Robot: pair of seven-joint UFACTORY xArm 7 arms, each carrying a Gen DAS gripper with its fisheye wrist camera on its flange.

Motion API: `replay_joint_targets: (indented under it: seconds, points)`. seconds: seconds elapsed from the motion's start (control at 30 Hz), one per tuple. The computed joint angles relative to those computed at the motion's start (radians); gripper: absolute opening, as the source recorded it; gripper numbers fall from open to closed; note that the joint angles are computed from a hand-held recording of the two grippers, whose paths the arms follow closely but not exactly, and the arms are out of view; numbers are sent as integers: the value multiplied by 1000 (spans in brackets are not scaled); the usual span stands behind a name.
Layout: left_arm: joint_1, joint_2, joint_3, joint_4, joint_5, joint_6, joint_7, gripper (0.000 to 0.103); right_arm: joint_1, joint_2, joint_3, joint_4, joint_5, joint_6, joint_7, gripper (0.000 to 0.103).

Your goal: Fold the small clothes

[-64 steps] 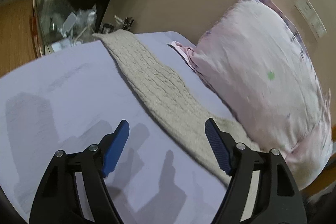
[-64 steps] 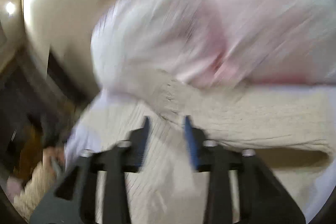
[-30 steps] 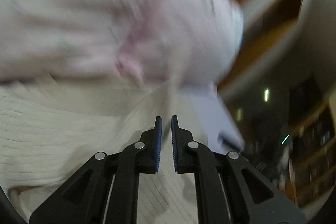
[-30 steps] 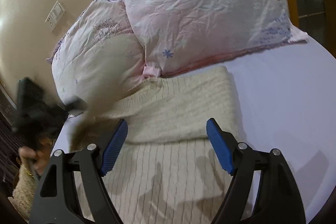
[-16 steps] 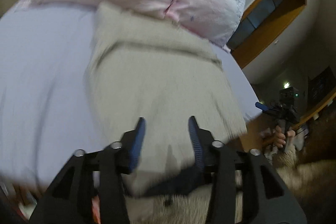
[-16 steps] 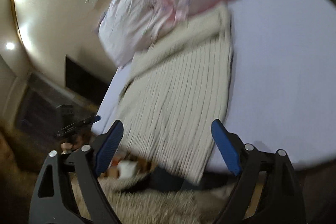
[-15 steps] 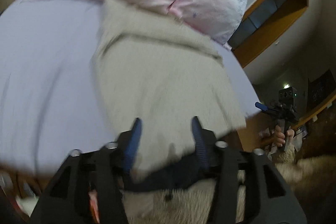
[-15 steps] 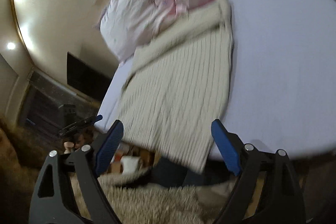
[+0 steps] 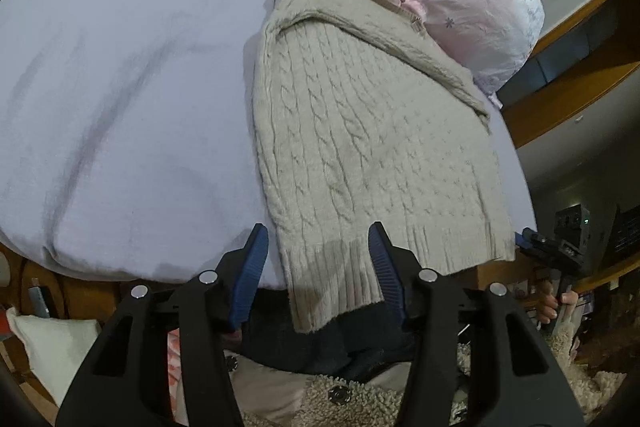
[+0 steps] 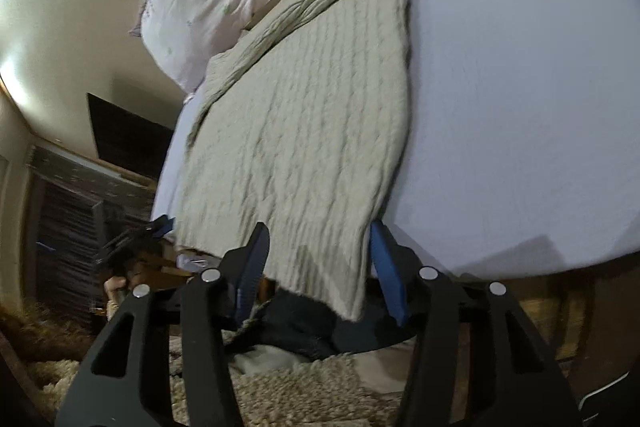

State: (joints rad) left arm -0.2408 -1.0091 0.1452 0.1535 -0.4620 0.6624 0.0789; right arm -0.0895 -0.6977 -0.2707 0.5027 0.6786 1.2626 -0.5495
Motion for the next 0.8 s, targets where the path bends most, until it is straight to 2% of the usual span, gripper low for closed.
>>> replay_joint_targets:
  seconds: [0.07, 0.1, 0.17, 0.23, 0.3, 0.4, 0.5, 0.53, 0.57, 0.63, 0.67, 0.7, 0.73, 0.77, 0.8]
  points:
    - [-2, -16, 20, 0, -11, 40, 1, 48, 9, 24, -25, 1, 28, 39, -5, 40]
    - [9, -22, 13, -1, -38, 60, -8, 46, 12, 42, -31, 4, 40, 55, -9, 36]
    - [52, 4, -23, 14, -129, 104, 45, 37, 16, 80, -31, 7, 75, 71, -21, 22]
    - [53, 31, -7, 20, -195, 141, 71, 15, 18, 111, -20, 15, 105, 74, -38, 8]
    - [23, 51, 6, 20, -223, 117, 79, 7, 13, 117, -21, 22, 137, 84, -63, 8]
    - [-16, 70, 57, 46, -321, 77, 155, 7, 20, 110, -10, 65, 229, 41, -111, 7]
    - [-42, 156, 50, 156, -379, -7, 253, 7, 50, 165, -10, 161, 352, -30, -157, 7]
    - [-84, 210, 72, 212, -399, -67, 293, 7, 69, 213, -7, 221, 423, -73, -186, 7]
    - [-94, 255, 67, 252, -452, -114, 337, 7, 81, 257, 2, 268, 477, -114, -213, 7]
    - [-190, 424, 128, 410, -638, -238, 507, 7, 102, 371, 35, 376, 601, -227, -275, 7]
    - [-253, 494, 176, 477, -718, -282, 592, 7, 108, 456, 54, 445, 670, -288, -310, 7]
    - [-357, 598, 254, 582, -814, -359, 642, 7, 103, 502, 79, 480, 700, -328, -315, 7]
    - [-429, 693, 317, 666, -885, -393, 700, 7, 91, 588, 117, 547, 730, -391, -300, 7]
    - [-497, 797, 395, 755, -918, -392, 724, 7, 120, 675, 119, 614, 727, -463, -262, 8]
    - [-524, 891, 435, 822, -927, -374, 709, 8, 183, 731, 79, 659, 683, -515, -204, 9]
